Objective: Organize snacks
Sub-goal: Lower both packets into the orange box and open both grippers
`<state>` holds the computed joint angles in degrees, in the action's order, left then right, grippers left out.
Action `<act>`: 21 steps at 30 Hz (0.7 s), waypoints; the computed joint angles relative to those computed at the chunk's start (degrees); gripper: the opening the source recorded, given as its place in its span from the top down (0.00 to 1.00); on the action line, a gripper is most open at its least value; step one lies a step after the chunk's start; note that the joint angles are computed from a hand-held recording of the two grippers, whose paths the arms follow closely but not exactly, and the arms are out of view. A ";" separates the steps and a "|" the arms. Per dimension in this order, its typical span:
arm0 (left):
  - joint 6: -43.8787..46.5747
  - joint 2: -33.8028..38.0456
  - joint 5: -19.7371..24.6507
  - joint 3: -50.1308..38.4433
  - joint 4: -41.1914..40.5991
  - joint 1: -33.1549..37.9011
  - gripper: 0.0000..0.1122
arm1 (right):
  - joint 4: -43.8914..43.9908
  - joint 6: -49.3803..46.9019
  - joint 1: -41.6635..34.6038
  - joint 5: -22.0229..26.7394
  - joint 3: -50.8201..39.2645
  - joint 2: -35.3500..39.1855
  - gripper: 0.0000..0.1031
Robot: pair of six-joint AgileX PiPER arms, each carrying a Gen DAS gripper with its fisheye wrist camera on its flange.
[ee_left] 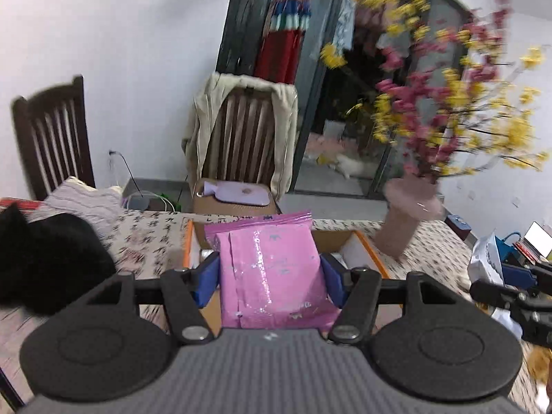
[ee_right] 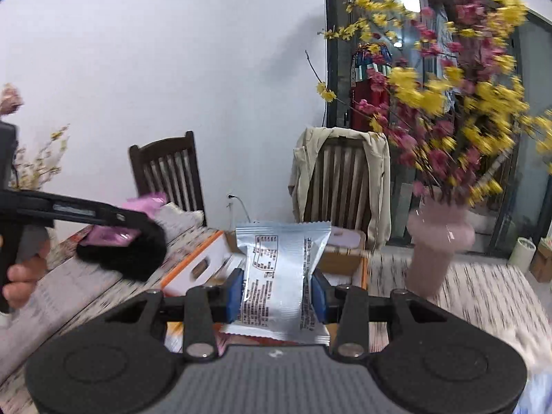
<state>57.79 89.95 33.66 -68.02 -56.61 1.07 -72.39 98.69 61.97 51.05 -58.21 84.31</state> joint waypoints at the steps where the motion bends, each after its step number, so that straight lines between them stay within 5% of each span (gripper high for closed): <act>1: -3.26 4.54 -1.82 -4.45 2.88 -2.40 0.44 | 0.86 -3.70 -5.73 -5.05 -2.47 2.37 0.61; 4: -15.37 18.59 -4.51 -19.01 14.32 -7.62 0.44 | 13.13 -20.89 -19.79 -18.29 -13.73 12.71 0.61; 7: -28.17 32.90 -2.80 -34.53 26.33 -10.50 0.44 | 29.51 -38.08 -28.38 -24.34 -25.36 24.75 0.61; 12: -39.38 48.74 4.46 -53.27 36.12 -11.54 0.44 | 55.73 -62.89 -37.02 -18.77 -46.91 44.14 0.61; 17: -48.13 56.34 10.03 -65.18 45.20 -13.04 0.43 | 60.50 -68.47 -38.60 -10.82 -61.79 55.45 0.60; 21: -47.76 58.00 12.98 -69.17 43.74 -12.88 0.35 | 55.94 -63.01 -38.27 -11.22 -61.60 56.87 0.57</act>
<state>10.03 147.94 46.64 -137.19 -12.87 -11.81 -16.46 35.68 23.70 39.84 -119.81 141.17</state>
